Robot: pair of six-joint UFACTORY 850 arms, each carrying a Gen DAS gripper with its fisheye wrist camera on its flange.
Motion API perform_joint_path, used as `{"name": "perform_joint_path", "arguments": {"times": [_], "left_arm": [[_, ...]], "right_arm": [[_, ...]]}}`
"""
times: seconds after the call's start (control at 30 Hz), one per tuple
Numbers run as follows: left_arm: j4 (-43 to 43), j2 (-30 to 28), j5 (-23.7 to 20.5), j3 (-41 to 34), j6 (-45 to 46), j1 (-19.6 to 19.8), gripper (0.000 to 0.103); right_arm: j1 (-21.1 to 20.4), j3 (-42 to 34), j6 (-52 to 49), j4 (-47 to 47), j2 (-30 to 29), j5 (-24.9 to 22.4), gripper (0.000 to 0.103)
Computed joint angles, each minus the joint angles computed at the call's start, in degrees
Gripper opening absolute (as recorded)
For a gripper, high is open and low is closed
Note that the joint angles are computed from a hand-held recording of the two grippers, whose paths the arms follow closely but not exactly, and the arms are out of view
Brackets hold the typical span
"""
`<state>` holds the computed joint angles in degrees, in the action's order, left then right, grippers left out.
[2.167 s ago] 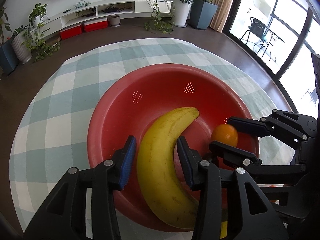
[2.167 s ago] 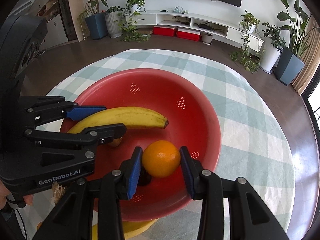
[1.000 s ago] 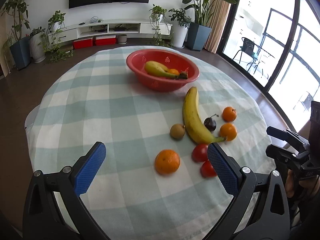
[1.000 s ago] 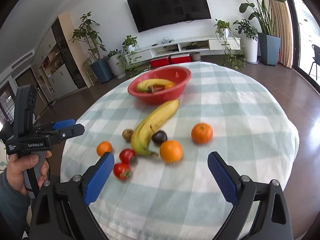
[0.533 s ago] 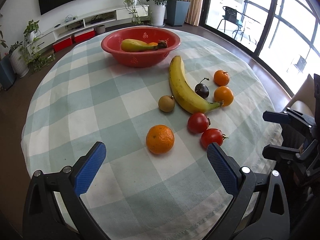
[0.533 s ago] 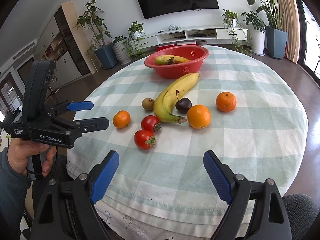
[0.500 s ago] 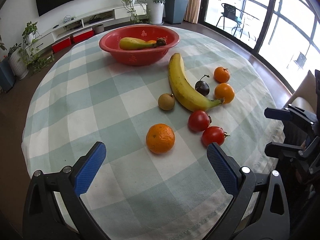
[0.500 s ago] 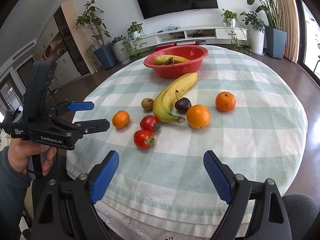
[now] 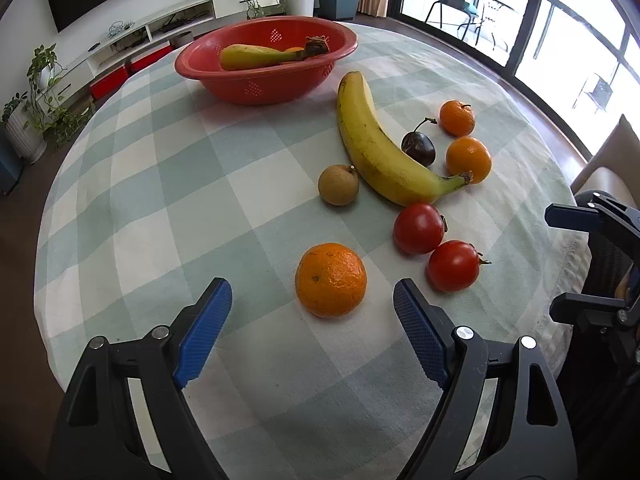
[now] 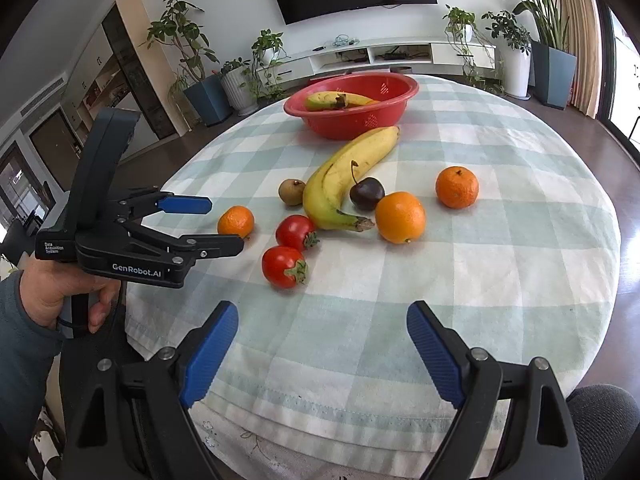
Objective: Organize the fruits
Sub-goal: 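Withdraw both tools from the basin toward the remaining fruit, then grasp the tangerine with the left tool while the right tool grasps a red tomato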
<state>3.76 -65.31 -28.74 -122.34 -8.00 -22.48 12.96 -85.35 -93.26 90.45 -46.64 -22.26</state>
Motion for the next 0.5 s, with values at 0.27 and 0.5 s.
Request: {"name": "perform_joint_path", "arguments": {"times": [0.27, 0.5], "left_arm": [[-6.2, -3.0, -2.9, -4.4, 6.2, 0.7, 0.053], [-6.4, -3.6, -2.9, -5.2, 6.8, 0.9, 0.047]], "right_arm": [[0.4, -0.8, 2.8, -2.4, -0.5, 0.2, 0.089], [0.8, -2.5, 5.3, -4.7, -1.3, 0.1, 0.089]]}}
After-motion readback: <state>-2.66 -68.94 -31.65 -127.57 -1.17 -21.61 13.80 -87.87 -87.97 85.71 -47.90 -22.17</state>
